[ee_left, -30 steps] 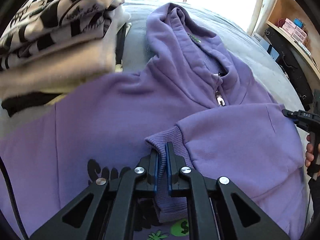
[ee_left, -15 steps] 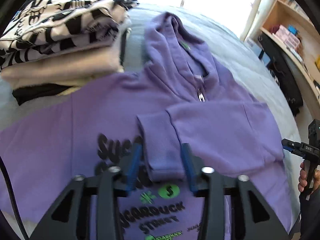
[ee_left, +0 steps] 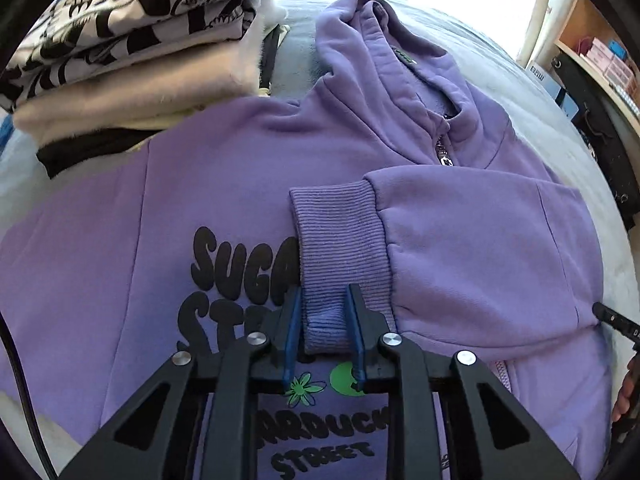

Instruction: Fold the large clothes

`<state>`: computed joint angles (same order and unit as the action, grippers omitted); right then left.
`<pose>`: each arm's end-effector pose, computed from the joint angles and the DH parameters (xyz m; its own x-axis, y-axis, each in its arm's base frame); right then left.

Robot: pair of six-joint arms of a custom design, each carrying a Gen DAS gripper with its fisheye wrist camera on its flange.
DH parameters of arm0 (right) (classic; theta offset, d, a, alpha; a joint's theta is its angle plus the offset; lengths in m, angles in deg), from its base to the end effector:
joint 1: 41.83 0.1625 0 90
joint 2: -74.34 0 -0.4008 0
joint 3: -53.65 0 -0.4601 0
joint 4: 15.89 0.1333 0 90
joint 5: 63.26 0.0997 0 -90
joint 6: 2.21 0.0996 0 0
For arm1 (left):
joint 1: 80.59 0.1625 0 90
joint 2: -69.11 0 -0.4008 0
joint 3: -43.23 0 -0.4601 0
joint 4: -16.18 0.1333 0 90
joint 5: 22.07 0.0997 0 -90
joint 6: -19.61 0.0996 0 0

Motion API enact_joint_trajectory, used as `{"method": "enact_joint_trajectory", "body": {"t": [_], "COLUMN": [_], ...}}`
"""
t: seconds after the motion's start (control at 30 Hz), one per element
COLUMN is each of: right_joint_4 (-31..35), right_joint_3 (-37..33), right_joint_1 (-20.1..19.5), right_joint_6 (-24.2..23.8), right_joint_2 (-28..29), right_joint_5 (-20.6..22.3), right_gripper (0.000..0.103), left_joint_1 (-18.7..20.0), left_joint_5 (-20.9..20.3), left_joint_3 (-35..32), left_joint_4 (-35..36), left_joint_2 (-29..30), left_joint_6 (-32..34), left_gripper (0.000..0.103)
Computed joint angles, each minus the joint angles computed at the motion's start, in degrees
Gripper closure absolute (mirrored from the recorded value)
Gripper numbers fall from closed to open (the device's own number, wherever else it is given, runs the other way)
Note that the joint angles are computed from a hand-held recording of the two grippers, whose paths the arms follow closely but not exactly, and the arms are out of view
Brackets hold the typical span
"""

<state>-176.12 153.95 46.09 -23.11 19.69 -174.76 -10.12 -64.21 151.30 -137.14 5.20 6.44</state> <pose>0.0720 -0.6858 0.1176 -0.8752 -0.1503 0.4598 -0.2989 0.9154 -0.2697 -0.0128 -0.6559 0.1715 -0.7669 -0.2078 -0.6072 0.1449 0.8657 -0.4792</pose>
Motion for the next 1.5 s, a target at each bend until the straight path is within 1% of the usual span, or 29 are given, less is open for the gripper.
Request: {"method": "enact_joint_trajectory", "body": {"t": [0.1, 0.17, 0.23, 0.27, 0.33, 0.4, 0.43, 0.47, 0.5, 0.6, 0.63, 0.73, 0.83, 0.87, 0.9, 0.93, 0.97, 1.03, 1.1, 1.13, 1.2, 1.3, 1.37, 1.43, 1.5], "right_joint_4": [-3.4, -9.3, -13.6, -14.3, -12.9, -10.7, -8.9, -8.3, -8.8, -8.7, -8.9, -12.1, -14.9, -15.9, -16.0, -15.0, -13.3, -11.1, -12.1, -12.2, -11.0, -10.9, -10.5, -10.7, -10.4], "right_joint_3": [0.7, 2.1, 3.3, 3.5, 3.1, 2.0, 0.8, 0.1, -0.5, -2.2, -3.1, -5.6, -8.4, -8.7, -9.2, -9.4, -9.7, -9.4, -9.5, -9.4, -8.9, -8.4, -8.0, -7.4, -6.5], "right_joint_1": [2.4, 4.2, 5.4, 6.2, 6.9, 7.4, 7.8, 8.2, 8.5, 9.2, 9.4, 9.6, 8.2, 7.5, 6.5, 5.5, 4.4, 3.0, 3.1, 3.1, 2.7, 2.7, 3.0, 3.3, 3.7], "right_joint_6": [-1.2, -4.0, -6.3, -6.8, -6.8, -6.0, -5.6, -6.0, -6.9, -8.5, -8.8, -10.6, -10.5, -10.6, -10.2, -9.3, -7.8, -6.0, -6.9, -6.9, -5.4, -5.2, -4.1, -3.4, -3.3], "right_joint_2": [-0.1, -0.2, -0.4, -0.3, 0.1, 1.4, 2.8, 3.9, 5.1, 8.1, 9.3, 12.7, 14.5, 14.4, 14.0, 13.1, 12.1, 10.3, 10.4, 10.2, 9.2, 8.5, 8.0, 7.2, 6.4], "right_joint_5": [-4.6, -7.7, -8.4, -8.2, -5.6, -3.9, -3.2, -3.0, -2.7, -1.4, -1.5, -4.8, -8.5, -9.0, -8.8, -7.6, -6.6, -4.3, -6.5, -6.5, -5.5, -5.8, -5.5, -5.3, -5.0], "right_gripper": [0.073, 0.072, 0.068, 0.067, 0.067, 0.067, 0.067, 0.067, 0.067, 0.067, 0.067, 0.067, 0.068, 0.069, 0.074, 0.097, 0.103, 0.103, 0.103, 0.103, 0.103, 0.103, 0.103, 0.100, 0.100], "left_joint_1": [-1.2, -2.6, -4.2, -4.7, -5.8, -6.5, -6.8, -7.0, -7.0, -6.3, -6.1, -5.6, -4.8, -4.8, -4.8, -4.8, -4.7, -4.6, -4.6, -4.7, -4.7, -4.6, -4.5, -4.7, -4.9], "left_joint_5": [1.6, 3.8, 5.8, 6.0, 4.7, 3.3, 2.8, 1.9, 1.0, -2.2, -2.1, 0.7, 0.5, 0.6, 0.8, 1.0, 1.0, 0.8, 1.0, 1.3, 1.5, 1.4, 1.1, 1.2, 1.3], "left_joint_3": [0.8, 2.5, 4.2, 4.7, 5.9, 5.8, 4.9, 3.4, 2.2, -0.3, -1.2, -2.7, -2.9, -2.7, -2.6, -2.5, -2.4, -2.1, -2.2, -2.1, -2.4, -2.8, -3.4, -3.4, -3.0], "left_joint_4": [2.4, 2.4, 0.4, -0.6, -4.8, -6.0, -3.9, -0.3, 1.4, 1.3, 0.9, 1.4, -0.5, -1.1, -1.5, -1.8, -2.2, -2.7, -2.7, -2.5, -2.4, -1.9, -0.9, 0.1, 0.5], "left_joint_2": [-1.5, -3.1, -4.1, -4.3, -4.0, -3.1, -2.4, -1.5, -0.4, 2.4, 3.7, 6.1, 6.7, 6.6, 6.5, 6.5, 6.5, 6.2, 6.4, 6.3, 6.6, 6.8, 6.9, 6.5, 6.0], "left_joint_6": [-1.6, -2.2, -1.5, -0.9, 2.0, 3.3, 2.6, 0.8, -0.9, -3.1, -3.2, -3.9, -2.8, -2.1, -1.4, -0.8, -0.3, 0.4, 0.6, 0.4, 0.3, -0.6, -1.4, -2.6, -3.3], "left_gripper": [0.080, 0.078, 0.074, 0.070, 0.069, 0.069, 0.069, 0.069, 0.069, 0.069, 0.069, 0.068, 0.064, 0.062, 0.062, 0.062, 0.062, 0.062, 0.062, 0.062, 0.062, 0.061, 0.061, 0.061, 0.061]}}
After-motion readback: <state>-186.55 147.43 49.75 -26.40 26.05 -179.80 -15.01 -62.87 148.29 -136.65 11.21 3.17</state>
